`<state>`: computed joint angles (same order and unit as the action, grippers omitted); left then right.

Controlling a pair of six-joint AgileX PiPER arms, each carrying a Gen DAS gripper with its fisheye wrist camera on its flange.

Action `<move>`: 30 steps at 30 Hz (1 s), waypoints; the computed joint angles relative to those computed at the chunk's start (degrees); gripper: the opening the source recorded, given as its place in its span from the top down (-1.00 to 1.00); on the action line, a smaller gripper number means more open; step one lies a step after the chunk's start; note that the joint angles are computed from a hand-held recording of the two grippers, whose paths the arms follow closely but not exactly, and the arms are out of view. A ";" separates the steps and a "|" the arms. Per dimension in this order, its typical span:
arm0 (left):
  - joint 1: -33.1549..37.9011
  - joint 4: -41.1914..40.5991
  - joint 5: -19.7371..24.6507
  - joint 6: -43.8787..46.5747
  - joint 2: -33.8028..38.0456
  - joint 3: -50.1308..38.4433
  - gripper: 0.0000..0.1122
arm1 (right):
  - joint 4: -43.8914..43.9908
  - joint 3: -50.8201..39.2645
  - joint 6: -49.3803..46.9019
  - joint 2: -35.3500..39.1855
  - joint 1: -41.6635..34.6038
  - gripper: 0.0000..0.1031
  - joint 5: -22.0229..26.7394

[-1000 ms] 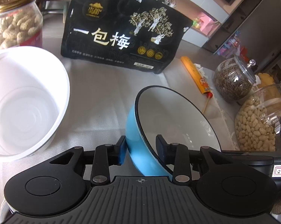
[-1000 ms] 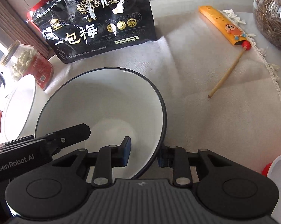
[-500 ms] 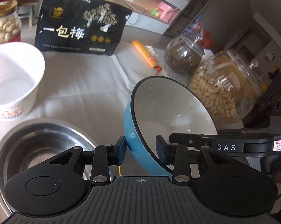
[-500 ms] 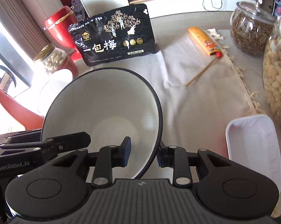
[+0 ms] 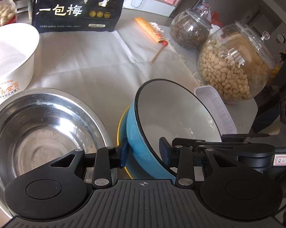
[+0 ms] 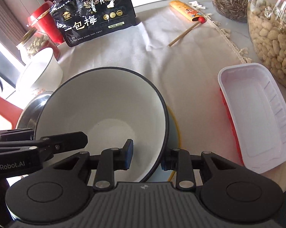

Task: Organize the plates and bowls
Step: 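Lower the blue bowl into the yellow-rimmed bowl and open the left tool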

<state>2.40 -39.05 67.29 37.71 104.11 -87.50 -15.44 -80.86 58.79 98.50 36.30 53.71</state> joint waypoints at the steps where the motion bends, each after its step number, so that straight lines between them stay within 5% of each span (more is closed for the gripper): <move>1: 0.03 0.04 0.08 0.01 -0.04 -0.02 0.31 | -0.35 0.17 0.48 -0.09 0.18 0.45 -0.14; 30: -0.22 2.07 1.45 -0.68 -1.50 -0.18 0.31 | -3.66 0.16 1.97 -1.07 2.10 0.43 1.28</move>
